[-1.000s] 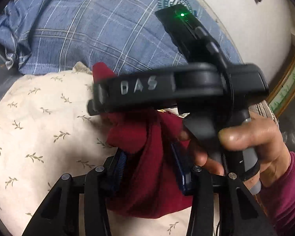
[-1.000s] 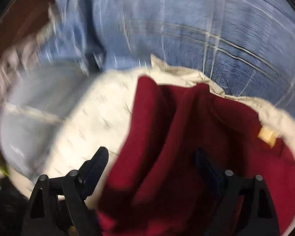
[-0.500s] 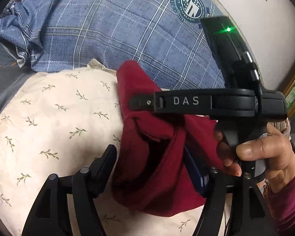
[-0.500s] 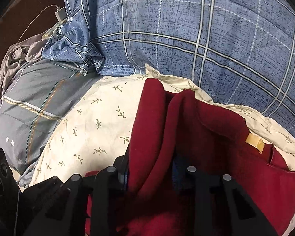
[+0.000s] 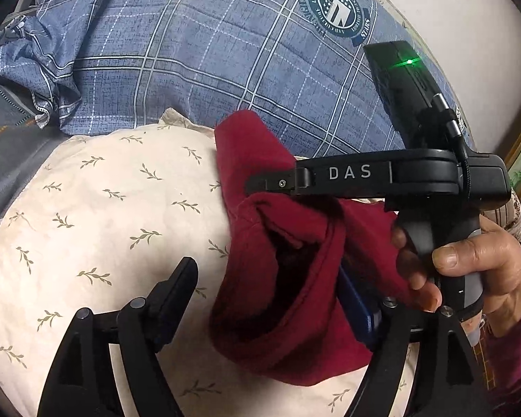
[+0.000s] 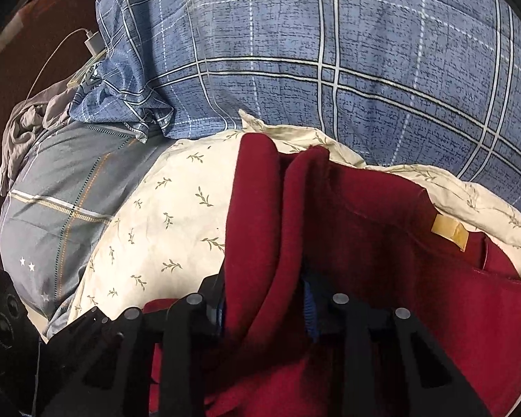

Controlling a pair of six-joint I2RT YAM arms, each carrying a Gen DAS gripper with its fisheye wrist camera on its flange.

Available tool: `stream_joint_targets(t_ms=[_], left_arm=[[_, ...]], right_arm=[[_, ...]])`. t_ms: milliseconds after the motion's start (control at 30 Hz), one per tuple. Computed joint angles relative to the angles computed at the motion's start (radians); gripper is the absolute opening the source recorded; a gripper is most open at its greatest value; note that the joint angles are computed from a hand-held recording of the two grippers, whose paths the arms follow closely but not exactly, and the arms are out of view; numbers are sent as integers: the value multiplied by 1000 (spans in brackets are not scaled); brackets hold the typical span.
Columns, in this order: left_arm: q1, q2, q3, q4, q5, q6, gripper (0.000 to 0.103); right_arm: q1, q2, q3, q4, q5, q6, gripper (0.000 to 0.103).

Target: Fold small clothes

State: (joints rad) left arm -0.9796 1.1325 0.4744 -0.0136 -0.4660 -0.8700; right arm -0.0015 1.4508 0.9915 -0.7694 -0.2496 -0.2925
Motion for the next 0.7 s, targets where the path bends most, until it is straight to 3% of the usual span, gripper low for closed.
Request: stream_joint_targets(t_ms=[200,367,600,633,667,700], left_arm=[[30,-7,-4,6,46,7,78],[109,-57,-52,78,201,22,79],[122,37,-35,116,211,12,78],[106,64,-20,119,205,33,71],[96,83,-11,125,201,47,52],[80,102,2,125,195,57,41]], right_arm=[[-7,10,-2,4,-9,7,39],[-15,17,-4,10,-23,1,42],[-24,5,-23,24,-41,11,42],[-26,-4,-29,28,-45,11,39],[-26,-14,-35,30,-51,10,35],[-30,-32,-44,31,-56,0,27]])
